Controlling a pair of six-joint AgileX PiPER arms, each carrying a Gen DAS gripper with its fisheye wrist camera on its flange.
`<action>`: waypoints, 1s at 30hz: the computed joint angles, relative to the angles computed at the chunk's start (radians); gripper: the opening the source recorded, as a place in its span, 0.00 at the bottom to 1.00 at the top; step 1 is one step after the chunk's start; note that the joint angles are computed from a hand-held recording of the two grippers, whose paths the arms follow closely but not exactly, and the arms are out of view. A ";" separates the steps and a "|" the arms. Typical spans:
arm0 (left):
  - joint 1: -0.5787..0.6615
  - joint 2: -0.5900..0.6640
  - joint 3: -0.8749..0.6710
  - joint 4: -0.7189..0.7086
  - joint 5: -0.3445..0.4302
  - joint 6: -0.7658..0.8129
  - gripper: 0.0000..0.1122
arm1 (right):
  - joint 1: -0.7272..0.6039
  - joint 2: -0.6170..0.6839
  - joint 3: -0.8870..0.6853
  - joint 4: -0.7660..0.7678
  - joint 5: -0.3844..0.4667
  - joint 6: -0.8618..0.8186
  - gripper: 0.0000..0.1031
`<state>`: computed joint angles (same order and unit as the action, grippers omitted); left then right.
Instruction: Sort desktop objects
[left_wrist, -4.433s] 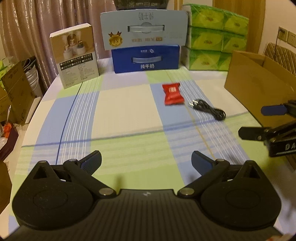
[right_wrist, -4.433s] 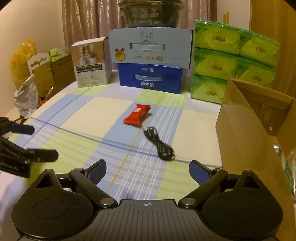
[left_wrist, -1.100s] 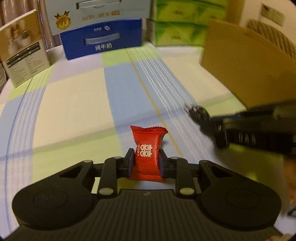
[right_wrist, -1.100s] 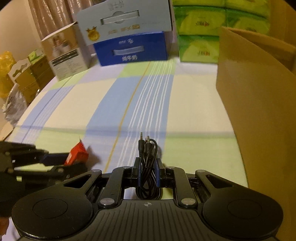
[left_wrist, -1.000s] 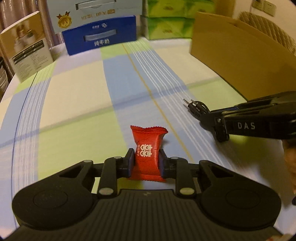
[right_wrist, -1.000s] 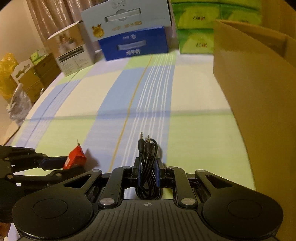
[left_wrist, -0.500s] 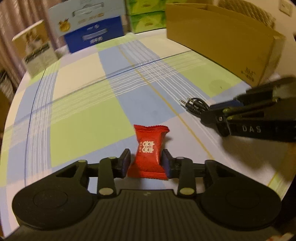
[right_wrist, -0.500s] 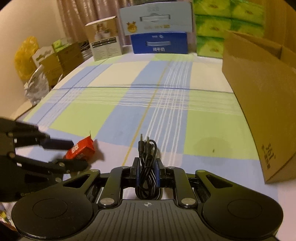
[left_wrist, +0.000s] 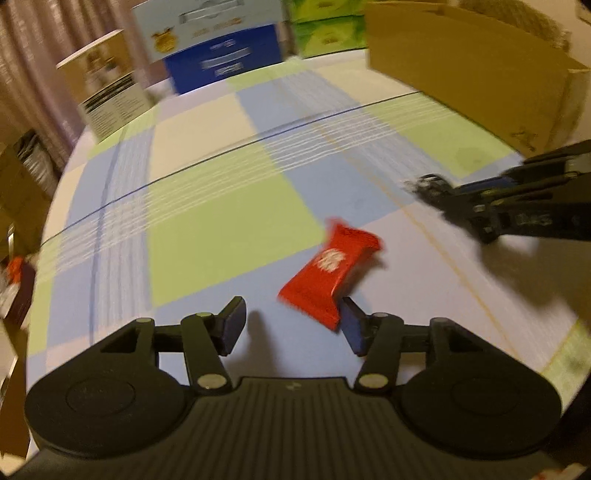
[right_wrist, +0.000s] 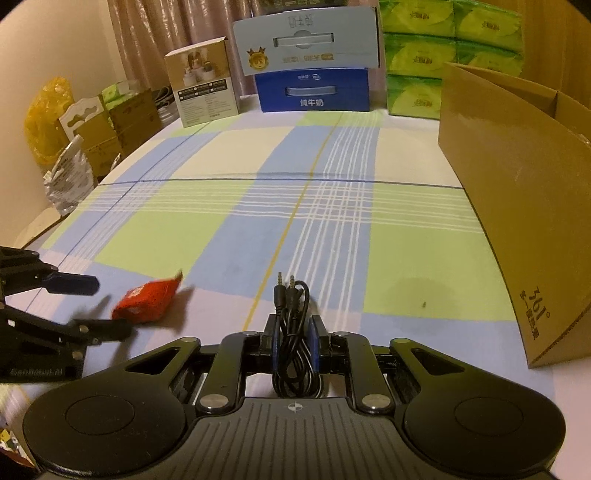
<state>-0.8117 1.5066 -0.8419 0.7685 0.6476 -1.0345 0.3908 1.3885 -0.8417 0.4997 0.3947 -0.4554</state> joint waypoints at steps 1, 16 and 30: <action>0.005 0.002 0.001 0.013 0.011 -0.021 0.45 | 0.001 -0.001 0.000 -0.005 0.000 0.007 0.11; 0.026 -0.098 0.049 -0.090 -0.126 0.028 0.77 | -0.009 -0.012 0.010 -0.008 0.005 0.003 0.13; 0.146 0.011 -0.020 -0.278 -0.235 0.090 0.68 | 0.005 -0.009 0.030 -0.011 -0.040 -0.004 0.28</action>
